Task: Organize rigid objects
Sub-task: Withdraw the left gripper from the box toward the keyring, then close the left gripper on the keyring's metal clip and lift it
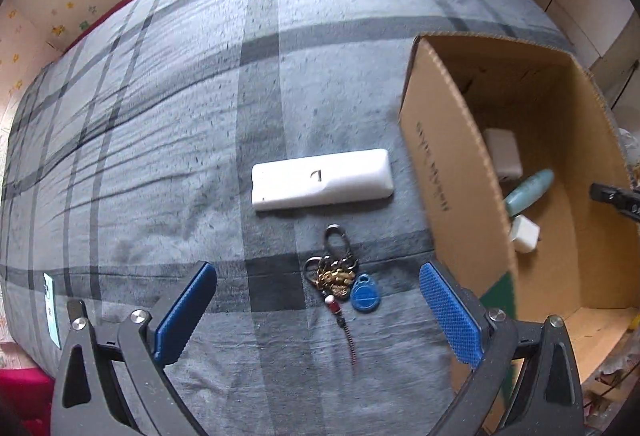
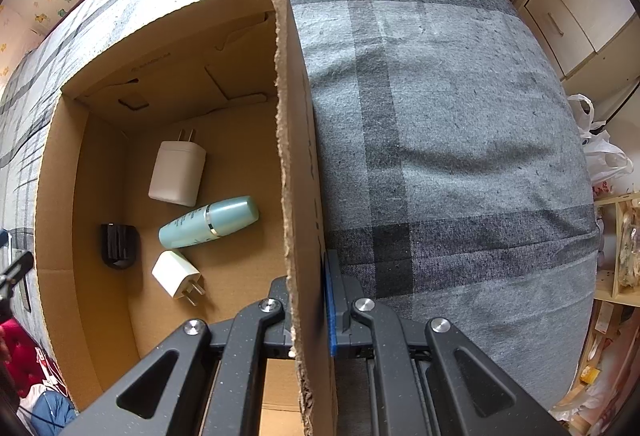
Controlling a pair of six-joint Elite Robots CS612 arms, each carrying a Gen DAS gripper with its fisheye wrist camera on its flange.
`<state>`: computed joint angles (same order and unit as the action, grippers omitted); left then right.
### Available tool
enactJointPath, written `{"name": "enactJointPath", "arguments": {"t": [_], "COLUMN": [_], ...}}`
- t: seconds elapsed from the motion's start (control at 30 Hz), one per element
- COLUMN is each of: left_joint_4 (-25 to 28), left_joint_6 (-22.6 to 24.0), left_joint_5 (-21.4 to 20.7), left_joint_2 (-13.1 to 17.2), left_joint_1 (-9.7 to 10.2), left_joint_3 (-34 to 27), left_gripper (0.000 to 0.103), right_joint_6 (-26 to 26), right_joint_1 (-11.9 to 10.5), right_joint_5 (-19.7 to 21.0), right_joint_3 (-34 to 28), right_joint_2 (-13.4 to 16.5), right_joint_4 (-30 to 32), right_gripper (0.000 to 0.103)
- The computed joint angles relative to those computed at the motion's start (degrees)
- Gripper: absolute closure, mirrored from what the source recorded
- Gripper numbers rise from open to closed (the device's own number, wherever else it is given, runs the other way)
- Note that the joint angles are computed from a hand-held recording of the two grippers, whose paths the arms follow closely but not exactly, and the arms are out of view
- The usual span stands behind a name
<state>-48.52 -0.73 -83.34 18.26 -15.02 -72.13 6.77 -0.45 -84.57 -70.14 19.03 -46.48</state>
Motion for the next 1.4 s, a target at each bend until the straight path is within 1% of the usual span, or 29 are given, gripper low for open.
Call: {"name": "enactJointPath", "arguments": {"t": [0.17,0.37,0.6,0.83,1.07,1.1,1.17,1.2,1.23,1.27,1.3,1.33,1.37,1.4], "left_joint_4": [1.5,1.7,1.2,0.8,0.8,0.8,0.9,1.3,1.6,1.7,1.7,1.6,1.6,1.7], "left_joint_6": [-0.2,-0.3,-2.5,-4.4,-5.6,-5.8,-6.4,-6.6,-6.7,-6.8,-6.9,-7.0,-7.0,-6.8], "left_joint_5": [0.5,0.6,0.3,-0.2,-2.1,-2.4,-3.7,-4.1,-4.6,-4.9,-5.1,-5.3,-5.7,-6.0], "left_joint_2": [1.7,3.2,3.9,3.8,3.7,3.8,3.7,3.7,3.6,3.6,3.7,3.7,3.8,3.8], "left_joint_1": [0.35,0.54,0.86,1.00,1.24,1.28,1.50,1.57,1.61,1.61,1.57,1.55,1.53,1.50], "left_joint_3": [-0.6,-1.0,0.4,2.0,3.4,3.4,3.9,3.9,4.1,4.2,4.0,3.9,3.8,3.7], "left_gripper": [0.000,0.000,0.000,0.000,0.000,0.002,0.011,0.020,0.024,0.026,0.029,0.039,0.045,0.056], "right_joint_6": [-0.1,-0.4,-0.7,-0.8,-1.1,-1.0,-1.0,-1.0,-1.0,-1.1,-1.2,-1.2,-1.2,-1.1], "right_joint_1": [0.2,0.3,0.4,0.4,0.4,0.4,0.5,0.5,0.4,0.4,0.5,0.5,0.5,0.5], "right_joint_5": [-0.3,-0.6,-0.8,-0.8,-0.6,-0.7,-0.6,-0.5,-0.5,-0.5,-0.5,-0.5,-0.5,-0.5], "right_joint_3": [0.1,0.3,0.6,1.1,1.5,1.5,1.5,1.5,1.6,1.6,1.7,1.7,1.7,1.8], "right_joint_2": [0.0,-0.1,-0.2,-0.4,-0.5,-0.5,-0.5,-0.5,-0.5,-0.5,-0.5,-0.5,-0.5,-0.6], "right_joint_4": [-0.1,-0.1,-0.1,0.0,-0.1,-0.1,-0.2,-0.1,-0.1,-0.1,-0.1,-0.2,-0.2,-0.2], "right_gripper": [0.097,0.097,0.097,0.097,0.097,0.097,0.097,0.097,0.097,0.097,0.097,0.097,0.097,0.097]}}
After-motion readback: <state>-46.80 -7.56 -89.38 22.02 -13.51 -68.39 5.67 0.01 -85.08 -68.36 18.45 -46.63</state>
